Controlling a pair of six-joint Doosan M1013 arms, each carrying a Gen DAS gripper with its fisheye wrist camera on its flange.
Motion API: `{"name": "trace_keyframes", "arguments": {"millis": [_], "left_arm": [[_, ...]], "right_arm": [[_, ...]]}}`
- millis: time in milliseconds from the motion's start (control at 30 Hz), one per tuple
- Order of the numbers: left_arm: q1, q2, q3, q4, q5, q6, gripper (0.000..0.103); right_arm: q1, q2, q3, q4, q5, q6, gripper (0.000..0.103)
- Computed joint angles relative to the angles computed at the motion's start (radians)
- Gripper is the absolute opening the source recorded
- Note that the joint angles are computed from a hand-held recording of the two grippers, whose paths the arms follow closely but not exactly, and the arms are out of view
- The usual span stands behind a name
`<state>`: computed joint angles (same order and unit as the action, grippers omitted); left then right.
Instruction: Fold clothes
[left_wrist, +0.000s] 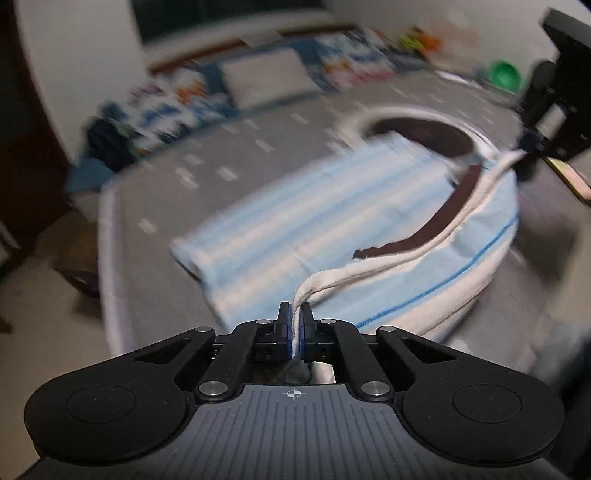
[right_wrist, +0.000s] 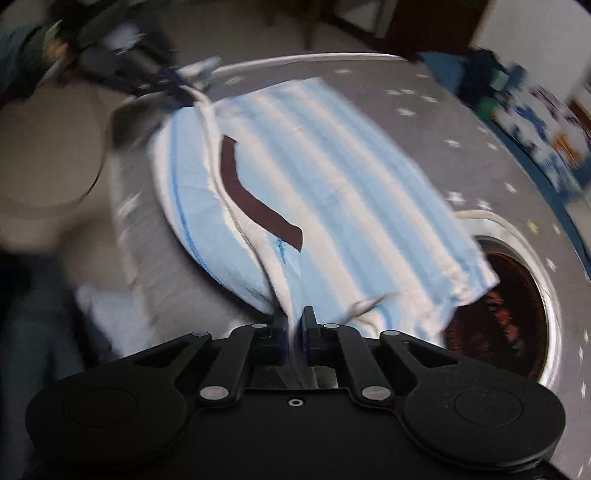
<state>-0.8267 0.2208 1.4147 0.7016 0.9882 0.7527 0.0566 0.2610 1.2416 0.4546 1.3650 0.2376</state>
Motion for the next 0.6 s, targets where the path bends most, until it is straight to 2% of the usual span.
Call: {"name": "trace_keyframes", "arguments": {"millis": [167, 300, 333, 433, 467, 533, 600], "left_arm": [[0.051, 0.056, -0.134, 0.184, 0.029, -0.078, 0.004], [0.09, 0.139, -0.309, 0.33, 0.085, -0.098, 0.004], [0.097, 0.159, -0.357, 0.375, 0.096, -0.12, 0.004], [0.101, 0.203, -0.47, 0.513, 0.116, -0.171, 0.004], [0.099, 0.214, -0.497, 0.571, 0.118, -0.194, 0.004], [0.09, 0.215, -0.514, 0.634, 0.104, -0.231, 0.004], [0.076, 0.197, -0.477, 0.672, 0.083, -0.251, 0.004]], "right_arm": [[0.023, 0.025, -0.069, 0.005, -0.123, 0.006, 0.007], [0.065, 0.066, -0.16, 0.011, -0.336, 0.025, 0.006], [0.074, 0.074, -0.179, 0.027, -0.412, 0.018, 0.006], [0.086, 0.085, -0.213, 0.124, -0.606, -0.034, 0.004], [0.085, 0.086, -0.219, 0.15, -0.629, -0.047, 0.004], [0.072, 0.088, -0.243, 0.284, -0.697, -0.09, 0.004], [0.063, 0.076, -0.226, 0.349, -0.723, -0.15, 0.004]]}}
